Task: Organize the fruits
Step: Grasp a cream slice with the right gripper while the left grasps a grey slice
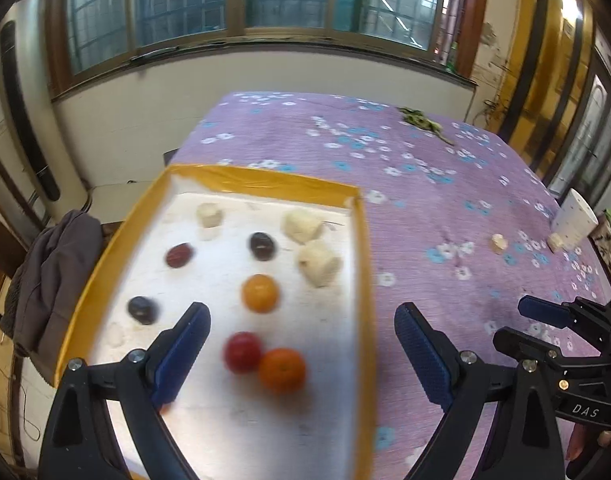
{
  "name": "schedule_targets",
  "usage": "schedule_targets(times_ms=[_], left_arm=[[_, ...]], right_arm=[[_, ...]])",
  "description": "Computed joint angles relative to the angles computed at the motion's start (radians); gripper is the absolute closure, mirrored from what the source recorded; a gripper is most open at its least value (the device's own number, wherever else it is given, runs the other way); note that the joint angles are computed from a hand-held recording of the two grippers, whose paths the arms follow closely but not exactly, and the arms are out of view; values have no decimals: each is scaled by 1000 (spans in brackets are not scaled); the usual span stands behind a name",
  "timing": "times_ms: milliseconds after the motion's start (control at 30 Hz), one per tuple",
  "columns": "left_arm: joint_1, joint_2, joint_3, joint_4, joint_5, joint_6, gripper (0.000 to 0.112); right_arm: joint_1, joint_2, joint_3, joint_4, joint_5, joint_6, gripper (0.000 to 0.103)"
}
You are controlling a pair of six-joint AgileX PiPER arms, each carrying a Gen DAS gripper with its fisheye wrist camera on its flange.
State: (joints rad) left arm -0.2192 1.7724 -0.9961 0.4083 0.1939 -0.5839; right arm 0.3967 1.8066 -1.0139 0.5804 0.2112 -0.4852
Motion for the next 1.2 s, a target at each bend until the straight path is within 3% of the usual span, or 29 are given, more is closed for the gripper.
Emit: schedule_targets(times_ms=[133, 233, 367, 500, 667, 767, 967, 1067, 1100, 1200], left_arm=[[-88, 36, -56, 92, 43, -116, 16], [-138, 72, -107, 78, 73, -122, 14], [-200, 153, -223, -47, 134, -3, 14], [-268, 237, -346, -28, 211, -16, 14], [-321, 351, -522, -79, 306, 45, 14], [-346, 422, -637, -87, 370, 69, 14], [-371, 557, -877, -138, 493, 122, 14], [-375, 635, -1018, -184, 568, 170, 14], [-375, 661, -1067, -200, 593, 184, 14], [-380, 753, -1239, -239, 681, 220, 14]], right_arm=[[-89, -50, 80, 42, -44, -76, 31], [-172, -65, 110, 167, -45, -239, 30], [-315, -56, 117, 345, -16, -467, 30], [-459, -15, 71, 440, 13, -611, 30], [-605, 97, -68, 446, 50, -609, 30], [-664, 181, -175, 381, 88, -518, 30], [-684, 288, -302, 323, 67, -441, 30], [-680, 338, -363, 202, 72, -338, 31], [-678, 350, -374, 188, 71, -336, 32], [-677, 369, -391, 163, 68, -341, 50]])
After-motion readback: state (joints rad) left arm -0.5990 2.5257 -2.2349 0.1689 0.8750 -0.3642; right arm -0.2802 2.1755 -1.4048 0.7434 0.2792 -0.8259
